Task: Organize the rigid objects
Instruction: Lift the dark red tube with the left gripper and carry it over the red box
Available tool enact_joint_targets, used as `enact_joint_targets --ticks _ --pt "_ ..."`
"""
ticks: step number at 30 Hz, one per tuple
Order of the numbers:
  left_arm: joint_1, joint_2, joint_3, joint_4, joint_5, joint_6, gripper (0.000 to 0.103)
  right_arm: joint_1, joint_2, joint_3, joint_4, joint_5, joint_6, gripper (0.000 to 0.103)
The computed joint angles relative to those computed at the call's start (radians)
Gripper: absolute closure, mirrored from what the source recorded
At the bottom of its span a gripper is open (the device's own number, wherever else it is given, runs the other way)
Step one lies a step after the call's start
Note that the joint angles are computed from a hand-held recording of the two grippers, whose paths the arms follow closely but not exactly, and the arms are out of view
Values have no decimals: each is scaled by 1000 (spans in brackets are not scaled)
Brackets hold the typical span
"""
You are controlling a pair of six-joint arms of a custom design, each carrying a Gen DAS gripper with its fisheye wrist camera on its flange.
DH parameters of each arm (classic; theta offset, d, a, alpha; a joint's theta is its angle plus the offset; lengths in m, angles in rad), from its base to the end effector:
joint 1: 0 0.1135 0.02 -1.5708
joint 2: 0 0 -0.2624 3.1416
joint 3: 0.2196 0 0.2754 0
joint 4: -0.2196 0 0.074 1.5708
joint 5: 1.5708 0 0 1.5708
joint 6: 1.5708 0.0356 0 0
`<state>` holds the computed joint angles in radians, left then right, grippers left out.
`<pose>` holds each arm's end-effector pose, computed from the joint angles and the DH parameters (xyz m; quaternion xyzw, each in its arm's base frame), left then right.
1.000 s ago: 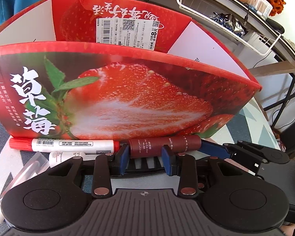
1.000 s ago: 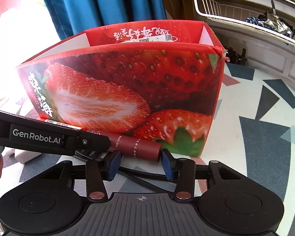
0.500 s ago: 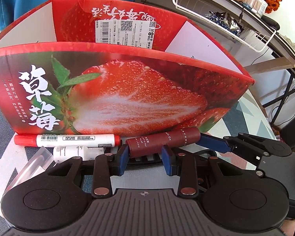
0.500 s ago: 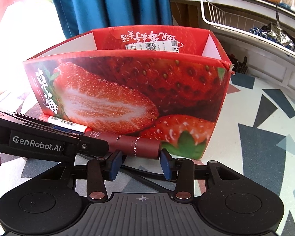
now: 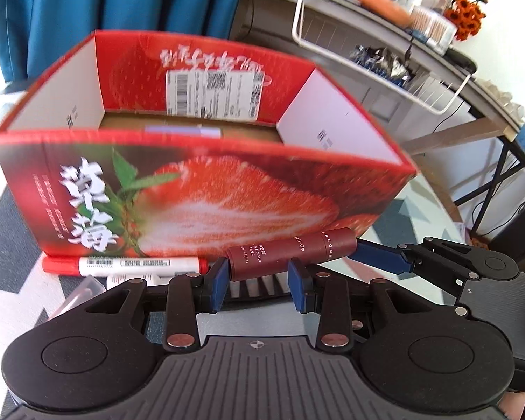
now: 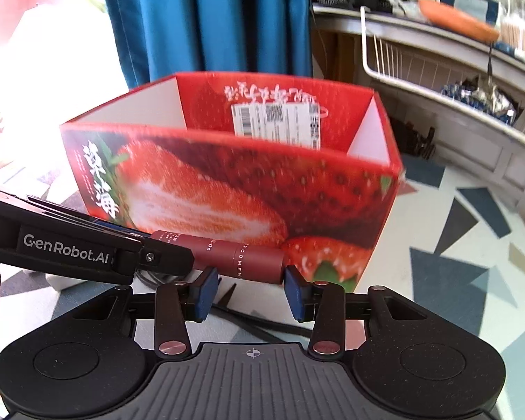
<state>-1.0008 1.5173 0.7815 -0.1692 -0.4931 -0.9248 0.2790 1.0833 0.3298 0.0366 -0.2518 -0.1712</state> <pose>0.1818 -0.2524 0.1567 -0.0449 0.9189 -0.1284 0.3703 0.2051 0.0680 0.1339 -0.2522 0.8686 0.1363 0.4041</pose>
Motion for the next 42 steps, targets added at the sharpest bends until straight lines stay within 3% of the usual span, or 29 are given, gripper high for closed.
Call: enact_joint_targets --ticks 9,15,19,26,32,38,42 --pt "-73 -181 -24 -80 -115 4 65 62 -257 58 -231 67 -4 64" --pt "-68 -284 -5 -137 -163 54 64 113 -252 172 -300 106 3 65" --pt "-2 -316 17 -143 -129 118 64 130 -159 269 -294 112 -7 65" --pt "237 -274 70 -144 111 205 62 174 148 504 -287 105 10 66" --pt "358 -178 105 -150 262 243 62 158 367 650 -335 68 39 66" --pt "434 -93 142 -166 346 255 62 131 540 783 -414 12 66 66" --pt "447 -60 165 -193 367 272 55 126 621 850 -474 -18 91 66"
